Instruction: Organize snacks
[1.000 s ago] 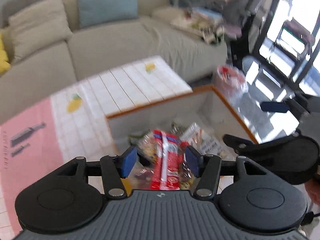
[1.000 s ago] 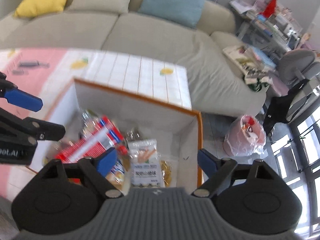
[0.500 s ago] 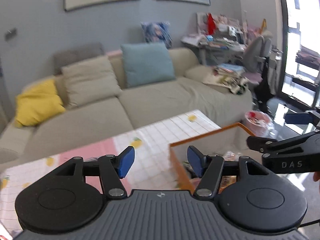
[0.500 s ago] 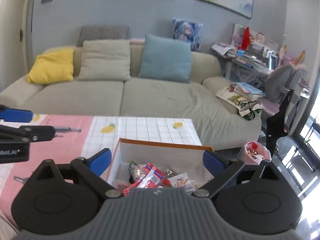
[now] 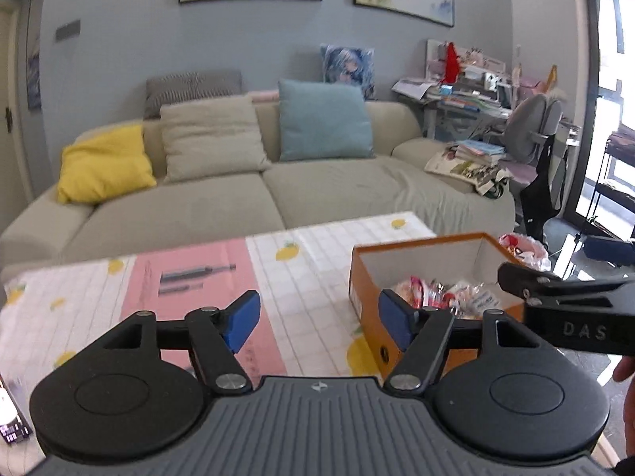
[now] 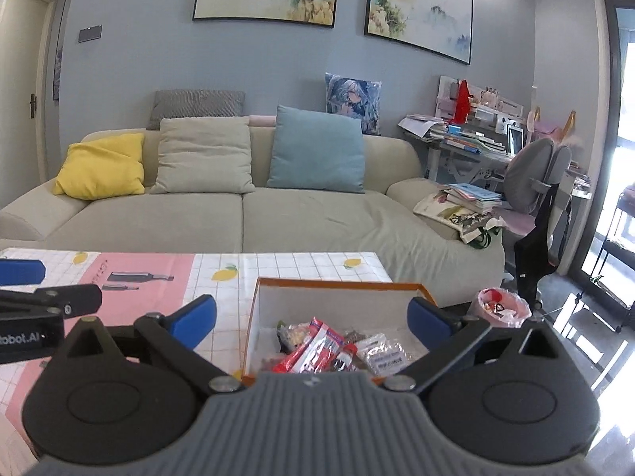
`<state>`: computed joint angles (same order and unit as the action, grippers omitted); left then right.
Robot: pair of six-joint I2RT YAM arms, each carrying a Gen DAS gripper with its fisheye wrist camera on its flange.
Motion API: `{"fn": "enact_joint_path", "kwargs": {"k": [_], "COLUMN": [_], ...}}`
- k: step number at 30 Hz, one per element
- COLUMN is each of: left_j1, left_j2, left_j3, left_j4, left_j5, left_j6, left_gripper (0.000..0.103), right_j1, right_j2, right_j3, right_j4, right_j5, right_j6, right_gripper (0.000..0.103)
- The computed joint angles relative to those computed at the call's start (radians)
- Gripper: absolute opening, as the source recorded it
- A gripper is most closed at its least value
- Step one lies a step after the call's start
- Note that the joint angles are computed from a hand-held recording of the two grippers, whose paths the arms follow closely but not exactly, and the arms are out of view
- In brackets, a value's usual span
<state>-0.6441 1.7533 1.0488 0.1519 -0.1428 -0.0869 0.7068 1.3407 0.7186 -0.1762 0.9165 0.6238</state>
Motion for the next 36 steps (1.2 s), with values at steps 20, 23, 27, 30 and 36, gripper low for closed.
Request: {"fn": "enact_joint_path", "kwargs": {"k": [20, 23, 27, 30, 36], "left_j1": [0.016, 0.019, 0.021, 0.022, 0.025], "left_j2": [0.104, 0.102, 0.095, 0.091, 0.082], "left_j3": [0.034, 0.034, 0.031, 0.031, 0.029], "left_j4": [-0.088, -0.09, -0.091, -0.096, -0.097], "left_j5": [0.018, 0.015, 0.009, 0.008, 0.012], "left_j6": [-0.004, -0.006, -0.001, -0.002, -0.004], "left_gripper": [0.08, 0.08, 0.08, 0.081, 0.081], "right_j1": [-0.105, -0.11, -0.109, -0.111, -0.104], "right_j2": [0.164, 0.174, 0.175, 0.178, 0.175], "right_j3": [0.0, 0.008, 0.01, 0.011, 0.015], "right_j4": [-0.018, -0.015, -0.014, -0.016, -0.025], "right_j5": [-0.202, -0.212, -0.207, -0.211, -0.208], "right_j6": [0.108, 0.108, 0.098, 0.104, 0.103], "right_gripper": [0.1, 0.1, 0.1, 0.1, 0.1]}}
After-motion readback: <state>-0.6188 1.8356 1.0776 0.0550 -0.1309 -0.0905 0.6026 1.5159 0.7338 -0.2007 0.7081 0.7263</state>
